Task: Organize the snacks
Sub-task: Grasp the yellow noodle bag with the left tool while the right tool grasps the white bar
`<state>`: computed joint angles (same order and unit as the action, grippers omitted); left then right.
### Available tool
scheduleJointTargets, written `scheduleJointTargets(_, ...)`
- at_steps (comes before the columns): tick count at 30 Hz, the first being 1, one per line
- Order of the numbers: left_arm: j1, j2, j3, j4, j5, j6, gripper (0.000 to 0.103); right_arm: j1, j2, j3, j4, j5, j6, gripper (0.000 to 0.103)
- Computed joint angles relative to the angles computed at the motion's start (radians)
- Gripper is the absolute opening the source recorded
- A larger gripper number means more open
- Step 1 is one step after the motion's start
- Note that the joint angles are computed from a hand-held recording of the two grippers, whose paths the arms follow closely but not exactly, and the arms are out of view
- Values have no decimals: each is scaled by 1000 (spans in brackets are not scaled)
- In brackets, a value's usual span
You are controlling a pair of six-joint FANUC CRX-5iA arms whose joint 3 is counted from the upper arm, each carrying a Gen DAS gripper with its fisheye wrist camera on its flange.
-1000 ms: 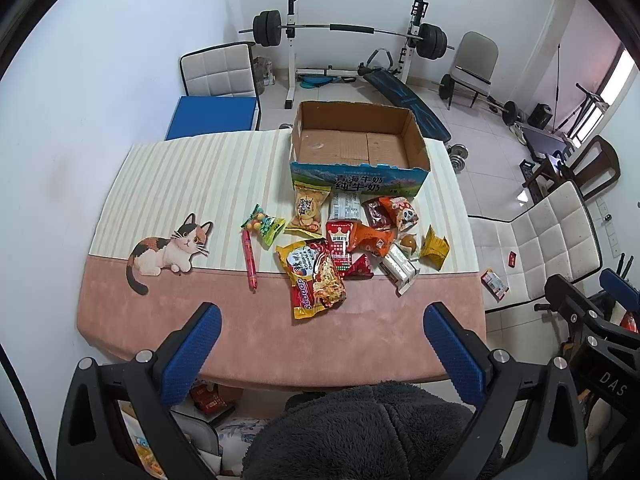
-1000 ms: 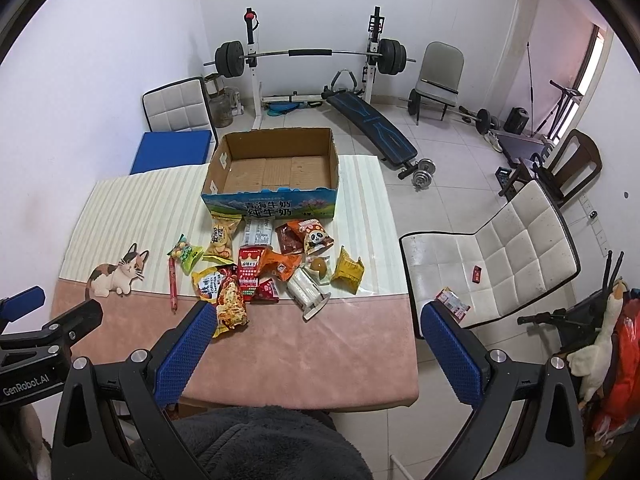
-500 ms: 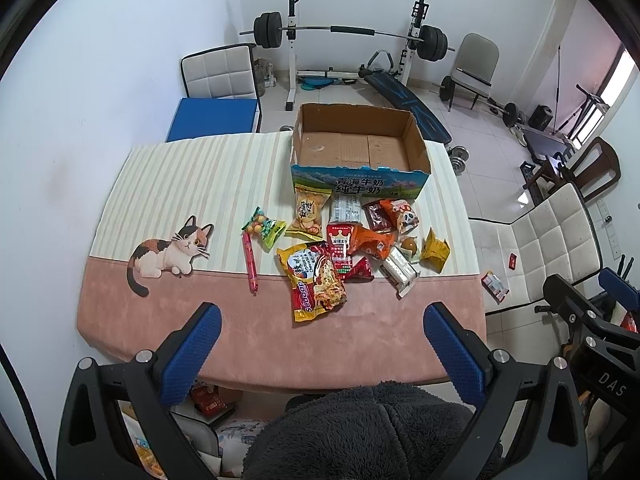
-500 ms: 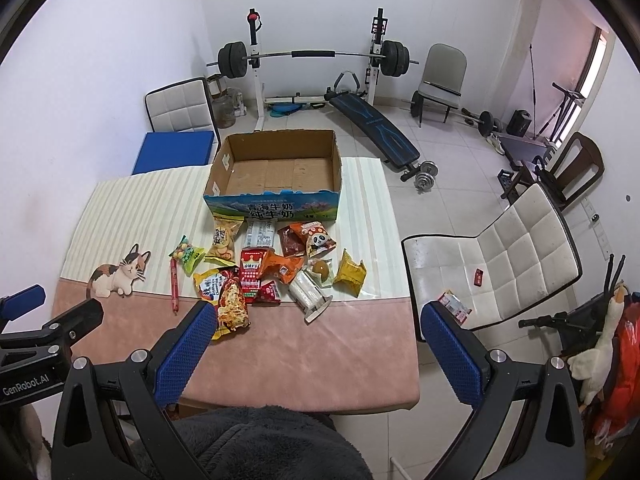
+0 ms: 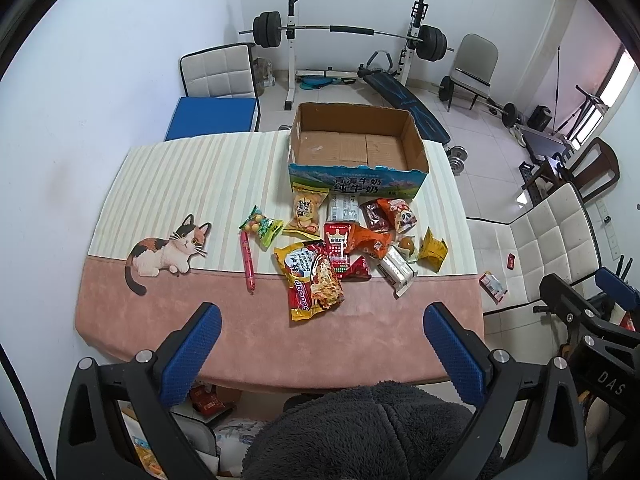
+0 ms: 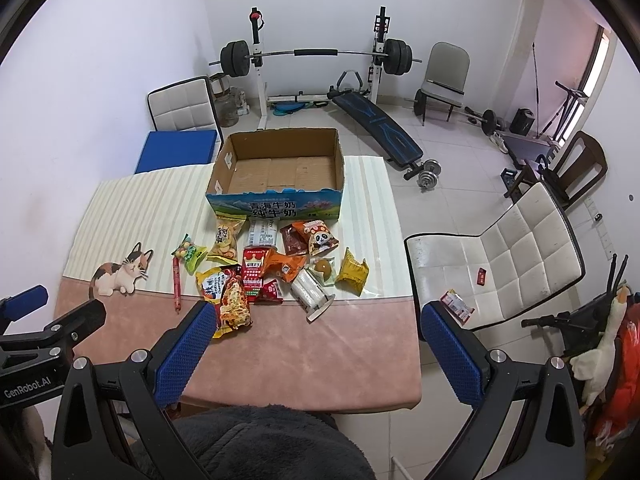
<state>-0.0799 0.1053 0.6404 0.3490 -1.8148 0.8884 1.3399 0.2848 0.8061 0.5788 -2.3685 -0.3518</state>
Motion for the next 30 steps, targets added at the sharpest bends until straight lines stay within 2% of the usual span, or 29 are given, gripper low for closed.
scheduleJointTargets(3,-18,12,1,-17,5,33,103,-2,-60,-96,-28,55,-39,103)
scheduleJointTargets(6,-46,17,-40,-70,30,77,103,-12,-161,-256,-91,146,-103,103)
scheduleJointTargets(9,-94,62,-39,-146,24,139,103,-33,-295,-467,-159,298,-167,103)
scheduleJointTargets(12,-119,72,-93,-214,50,178,103,-78,-417,-666,-227,465,-189,103)
scheduleJointTargets(17,-170,141,-139,-304,72,284,103,-212,-534,-920,-340,754,-105,103)
scheduleJointTargets(21,-197,202,-149,-324,75,362,103,-331,-557,-1029,-427,934,19,103)
scheduleJointTargets(24,-216,257,-144,-327,80,403,103,-420,-537,-1065,-495,1021,125,103)
scheduleJointTargets(30,-251,392,-102,-332,60,428,103,-570,-433,-1031,-605,1024,369,102)
